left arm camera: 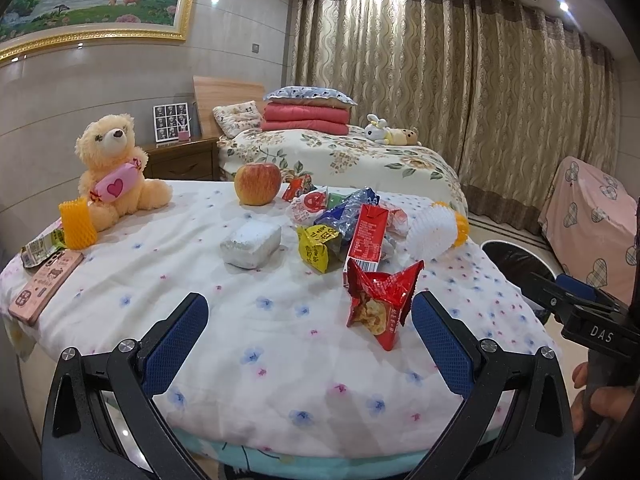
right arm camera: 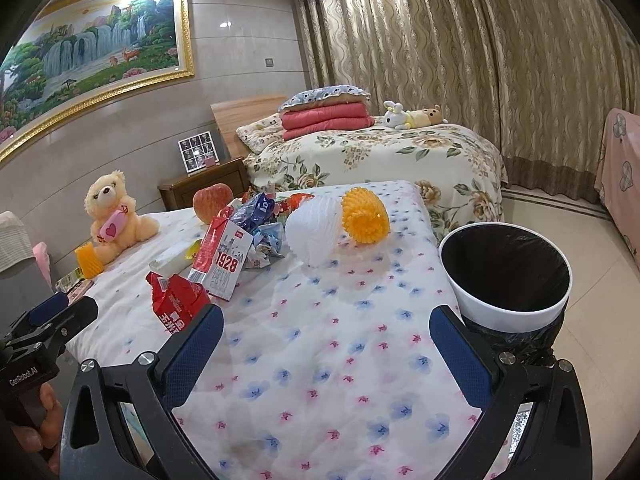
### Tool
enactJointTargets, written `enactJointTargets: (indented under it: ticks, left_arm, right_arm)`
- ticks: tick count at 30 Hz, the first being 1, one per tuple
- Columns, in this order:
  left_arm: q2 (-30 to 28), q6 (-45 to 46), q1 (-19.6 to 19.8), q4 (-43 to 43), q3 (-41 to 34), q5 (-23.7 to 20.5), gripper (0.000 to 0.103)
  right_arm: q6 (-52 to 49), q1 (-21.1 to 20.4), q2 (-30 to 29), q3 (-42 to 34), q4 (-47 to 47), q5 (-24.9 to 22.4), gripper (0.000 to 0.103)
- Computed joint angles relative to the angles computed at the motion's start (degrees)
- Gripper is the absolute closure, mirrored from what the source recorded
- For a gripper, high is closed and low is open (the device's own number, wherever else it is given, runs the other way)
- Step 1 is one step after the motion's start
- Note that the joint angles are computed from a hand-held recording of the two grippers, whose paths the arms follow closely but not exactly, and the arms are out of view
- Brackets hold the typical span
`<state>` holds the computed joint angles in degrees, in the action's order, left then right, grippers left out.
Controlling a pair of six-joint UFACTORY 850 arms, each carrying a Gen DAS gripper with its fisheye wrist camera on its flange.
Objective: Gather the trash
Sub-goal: 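Move both tools toward the red chip bag and the red-and-white milk carton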
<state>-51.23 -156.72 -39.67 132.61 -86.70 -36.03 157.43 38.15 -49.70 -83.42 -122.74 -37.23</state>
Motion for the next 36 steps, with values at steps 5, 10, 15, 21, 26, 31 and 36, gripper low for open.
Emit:
enactJointTargets:
  ticks: [5,10,15,21,26,31,36]
  left_arm:
    - [-0.03,0.09,-0.01,-0.05,-0.03,-0.04,0.0]
    - [0.0,0.08,-0.01,-0.11,0.02,-0.03,0.0]
    - [-0.09,0.24,-0.02,-0.24,-0.11,0.08,0.0]
    - [-0.17,0.29,-0.05,-0.28,-0.17,0.08,0.0]
    - [-0.22,0.36,-0.09,-0.36,-0.2,0.08,0.0]
    - [-0.74,0.69,-0.22,-0.62,-0.69,0.29,0.0]
    - [-0.82,0.54,-0.26,-0.49,-0.68,0.42,0.0]
  right_arm:
    - [0.25,0.03,0.03,0.07,-0.21,0.0,0.0]
    - [0.47,0.02,0.07,0.17,-0.42,-0.04,0.0]
    - [0.51,0.09,-0.04,0.08,-0.28,0.02,0.0]
    - [0.69,0.06,-0.05,0.1,-0.41,0.06,0.0]
    - [0.73,0.1,-0.06,0.1,-0.37,0.08,0.0]
    - [1.28,-0.08,-0.01,0.19,-0.77,0.5,0.0]
    - [2.01,-0.14,0.03,0.35,-1.05,0.71,0.0]
